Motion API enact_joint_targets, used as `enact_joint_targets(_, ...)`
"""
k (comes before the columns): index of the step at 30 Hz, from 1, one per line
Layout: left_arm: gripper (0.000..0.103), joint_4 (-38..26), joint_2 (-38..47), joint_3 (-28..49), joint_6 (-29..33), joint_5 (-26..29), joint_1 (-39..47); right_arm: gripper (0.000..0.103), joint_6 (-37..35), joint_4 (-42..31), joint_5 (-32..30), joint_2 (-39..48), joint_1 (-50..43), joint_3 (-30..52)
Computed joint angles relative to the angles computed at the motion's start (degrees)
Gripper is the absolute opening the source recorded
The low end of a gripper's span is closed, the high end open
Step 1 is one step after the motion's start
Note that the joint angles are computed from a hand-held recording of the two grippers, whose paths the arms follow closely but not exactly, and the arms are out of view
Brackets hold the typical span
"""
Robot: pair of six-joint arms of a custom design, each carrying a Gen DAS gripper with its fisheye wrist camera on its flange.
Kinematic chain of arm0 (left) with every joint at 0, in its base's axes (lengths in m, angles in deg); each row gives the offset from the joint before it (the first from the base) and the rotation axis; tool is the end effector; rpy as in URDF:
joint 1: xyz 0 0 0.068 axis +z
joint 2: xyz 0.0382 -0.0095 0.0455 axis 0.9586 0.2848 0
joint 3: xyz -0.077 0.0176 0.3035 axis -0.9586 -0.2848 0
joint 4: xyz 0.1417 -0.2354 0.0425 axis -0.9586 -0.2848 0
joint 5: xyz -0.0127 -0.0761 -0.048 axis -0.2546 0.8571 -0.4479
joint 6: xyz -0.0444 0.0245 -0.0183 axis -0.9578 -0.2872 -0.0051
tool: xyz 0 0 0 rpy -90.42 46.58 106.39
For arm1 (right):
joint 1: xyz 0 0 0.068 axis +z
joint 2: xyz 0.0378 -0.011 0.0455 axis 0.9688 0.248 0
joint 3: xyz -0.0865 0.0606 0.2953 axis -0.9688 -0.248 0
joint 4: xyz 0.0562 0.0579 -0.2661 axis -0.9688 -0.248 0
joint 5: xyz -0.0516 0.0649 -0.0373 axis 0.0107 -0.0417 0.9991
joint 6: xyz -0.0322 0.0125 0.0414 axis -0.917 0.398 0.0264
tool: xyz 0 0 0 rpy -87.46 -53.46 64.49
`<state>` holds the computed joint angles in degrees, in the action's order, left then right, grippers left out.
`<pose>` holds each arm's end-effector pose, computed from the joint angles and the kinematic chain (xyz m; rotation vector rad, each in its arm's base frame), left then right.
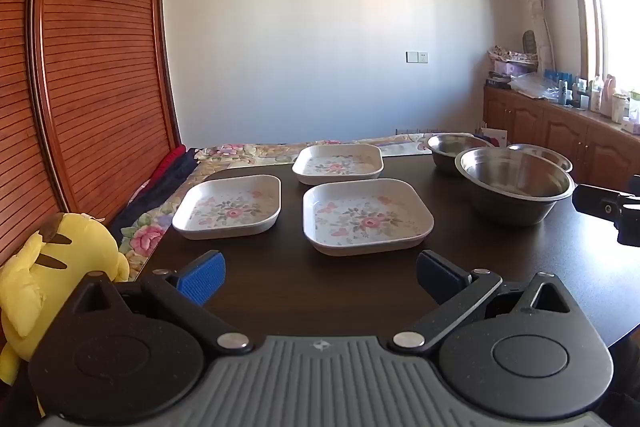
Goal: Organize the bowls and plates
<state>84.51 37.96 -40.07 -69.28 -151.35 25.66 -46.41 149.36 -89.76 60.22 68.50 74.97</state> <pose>0.2399 -0.2178 0.0491 -0.3743 1.9599 0.3390 0.3604 -0.0232 0.0295 -0.4530 1.7884 0.4350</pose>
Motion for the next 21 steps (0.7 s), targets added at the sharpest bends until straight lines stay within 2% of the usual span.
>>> enact_joint_targets(3, 0.103, 1.7, -0.1, -1.2, 0.5, 0.4, 0.3, 0.103, -0.1, 0.1, -0.2, 0.2, -0.1, 0.0)
enact_joint_targets(7, 0.103, -1.5, 0.6, 0.8, 0.1, 0.0, -0.2, 0.103, -0.2, 0.1, -0.5, 0.1, -0.4, 0.0)
enact_joint_targets(21, 0.103, -1.6, 0.8, 1.2, 0.1, 0.0, -0.2, 0.103, -0.6, -0.1, -0.2, 0.2, -0.8, 0.0)
